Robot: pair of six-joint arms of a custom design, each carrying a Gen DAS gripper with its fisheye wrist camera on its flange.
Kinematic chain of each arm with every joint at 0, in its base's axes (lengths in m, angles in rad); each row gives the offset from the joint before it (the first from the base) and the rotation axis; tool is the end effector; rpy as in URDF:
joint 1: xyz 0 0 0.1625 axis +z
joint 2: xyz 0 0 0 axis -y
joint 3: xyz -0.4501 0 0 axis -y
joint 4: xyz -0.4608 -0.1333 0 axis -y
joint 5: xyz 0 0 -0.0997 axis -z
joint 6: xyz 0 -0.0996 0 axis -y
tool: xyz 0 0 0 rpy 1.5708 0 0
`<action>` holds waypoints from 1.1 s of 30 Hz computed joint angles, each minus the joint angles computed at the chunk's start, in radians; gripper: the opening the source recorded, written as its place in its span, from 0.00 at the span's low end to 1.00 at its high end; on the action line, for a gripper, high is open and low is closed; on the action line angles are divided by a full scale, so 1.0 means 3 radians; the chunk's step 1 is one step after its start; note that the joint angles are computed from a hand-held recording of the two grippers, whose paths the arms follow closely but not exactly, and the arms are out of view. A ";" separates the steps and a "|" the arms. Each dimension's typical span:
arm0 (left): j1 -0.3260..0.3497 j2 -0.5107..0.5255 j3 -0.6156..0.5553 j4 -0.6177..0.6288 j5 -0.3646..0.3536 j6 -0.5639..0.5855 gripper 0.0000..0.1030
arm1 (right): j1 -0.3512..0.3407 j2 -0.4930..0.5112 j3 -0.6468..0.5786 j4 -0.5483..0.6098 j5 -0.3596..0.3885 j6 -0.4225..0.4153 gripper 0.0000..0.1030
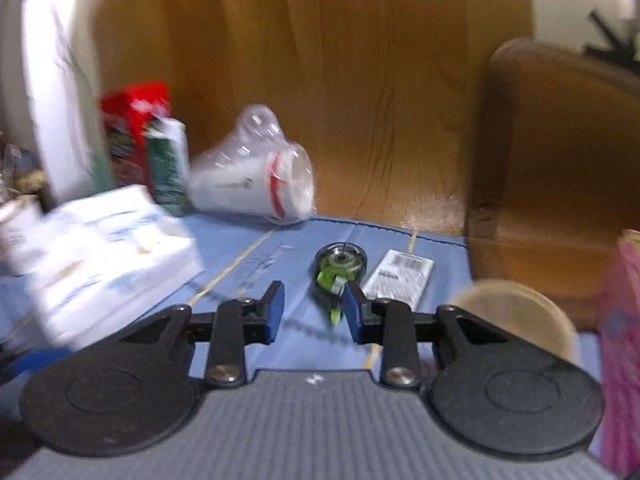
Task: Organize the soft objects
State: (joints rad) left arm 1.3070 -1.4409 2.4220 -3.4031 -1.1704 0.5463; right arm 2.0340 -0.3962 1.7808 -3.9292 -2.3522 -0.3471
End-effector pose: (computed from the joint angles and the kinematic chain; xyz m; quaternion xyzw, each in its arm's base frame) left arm 0.0490 -0.4786 0.2404 0.2763 0.8527 -0.3751 0.2363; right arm 0.3313 -0.5220 -0.0739 0.1583 -0.8213 0.4514 0.3109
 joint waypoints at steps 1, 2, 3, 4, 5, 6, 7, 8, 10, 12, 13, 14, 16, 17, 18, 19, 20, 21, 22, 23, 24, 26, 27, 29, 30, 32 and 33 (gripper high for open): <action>-0.0032 0.0040 0.0005 -0.0066 0.0072 0.0045 0.68 | -0.0043 0.0035 -0.0125 0.0122 -0.0047 0.0034 0.34; -0.0069 0.0060 0.0022 -0.0116 0.0130 0.0068 0.68 | -0.0078 0.0061 -0.0224 0.0237 -0.0089 0.0063 0.35; -0.0082 0.0082 0.0020 -0.0137 0.0164 0.0089 0.68 | -0.0115 0.0090 -0.0331 0.0388 -0.0154 0.0091 0.35; -0.0093 0.0094 0.0018 -0.0140 0.0195 0.0098 0.68 | -0.0145 0.0120 -0.0430 0.0536 -0.0252 0.0163 0.36; -0.0087 0.0096 0.0015 -0.0129 0.0207 0.0103 0.67 | -0.0181 0.0147 -0.0496 0.0601 -0.0280 0.0230 0.37; -0.0091 0.0109 0.0008 -0.0118 0.0230 0.0097 0.67 | -0.0201 0.0197 -0.0565 0.0533 -0.0261 0.0157 0.38; -0.0095 0.0109 0.0000 -0.0087 0.0251 0.0084 0.67 | -0.0213 0.0224 -0.0612 0.0539 -0.0264 0.0113 0.38; -0.0094 0.0113 -0.0007 -0.0067 0.0262 0.0074 0.67 | -0.0220 0.0236 -0.0637 0.0528 -0.0266 0.0102 0.38; -0.0097 0.0117 -0.0012 -0.0058 0.0270 0.0066 0.68 | -0.0241 0.0225 -0.0640 0.0556 -0.0217 0.0193 0.38; -0.0096 0.0104 -0.0003 -0.0056 0.0262 0.0056 0.68 | -0.0251 0.0219 -0.0611 0.0496 -0.0173 0.0211 0.38; -0.0090 0.0115 -0.0014 -0.0056 0.0259 0.0059 0.68 | -0.0256 0.0219 -0.0587 0.0439 -0.0141 0.0175 0.38; -0.0093 0.0116 -0.0012 -0.0058 0.0266 0.0061 0.68 | -0.0263 0.0210 -0.0551 0.0393 -0.0093 0.0152 0.38; -0.0103 0.0119 -0.0008 -0.0062 0.0285 0.0064 0.68 | -0.0275 0.0158 -0.0460 0.0376 -0.0009 0.0167 0.43; -0.0106 0.0120 -0.0007 -0.0060 0.0293 0.0063 0.68 | -0.0281 0.0126 -0.0435 0.0443 0.0027 0.0225 0.44; -0.0109 0.0119 -0.0007 -0.0054 0.0299 0.0059 0.68 | -0.0302 0.0102 -0.0439 0.0601 0.0068 0.0332 0.46; -0.0107 0.0125 -0.0017 -0.0044 0.0300 0.0054 0.68 | -0.0304 0.0094 -0.0424 0.0619 0.0074 0.0331 0.47; -0.0106 0.0126 -0.0019 -0.0039 0.0304 0.0048 0.68 | -0.0297 0.0097 -0.0426 0.0643 0.0070 0.0296 0.48; -0.0105 0.0128 -0.0024 -0.0029 0.0308 0.0041 0.68 | -0.0284 0.0109 -0.0442 0.0653 0.0038 0.0250 0.47; -0.0104 0.0130 -0.0028 -0.0020 0.0315 0.0034 0.68 | -0.0274 0.0123 -0.0460 0.0657 0.0005 0.0211 0.45; -0.0104 0.0132 -0.0033 -0.0010 0.0322 0.0025 0.68 | -0.0264 0.0139 -0.0475 0.0641 -0.0027 0.0164 0.44; -0.0102 0.0135 -0.0038 -0.0003 0.0326 0.0019 0.68 | -0.0261 0.0142 -0.0472 0.0629 -0.0021 0.0142 0.43; -0.0101 0.0141 -0.0045 0.0006 0.0340 0.0009 0.68 | -0.0251 0.0134 -0.0428 0.0597 0.0007 0.0135 0.42; -0.0102 0.0144 -0.0047 0.0007 0.0344 0.0008 0.69 | -0.0247 0.0120 -0.0386 0.0578 0.0037 0.0133 0.41; -0.0103 0.0150 -0.0046 -0.0002 0.0353 0.0014 0.69 | -0.0228 0.0093 -0.0295 0.0537 0.0079 0.0098 0.41; -0.0103 0.0152 -0.0045 -0.0008 0.0354 0.0018 0.69 | -0.0220 0.0080 -0.0256 0.0522 0.0092 0.0085 0.41; -0.0103 0.0149 -0.0038 -0.0024 0.0348 0.0014 0.69 | -0.0210 0.0050 -0.0171 0.0487 0.0117 0.0083 0.41; -0.0104 0.0147 -0.0032 -0.0034 0.0349 0.0011 0.69 | -0.0206 0.0029 -0.0114 0.0454 0.0132 0.0093 0.41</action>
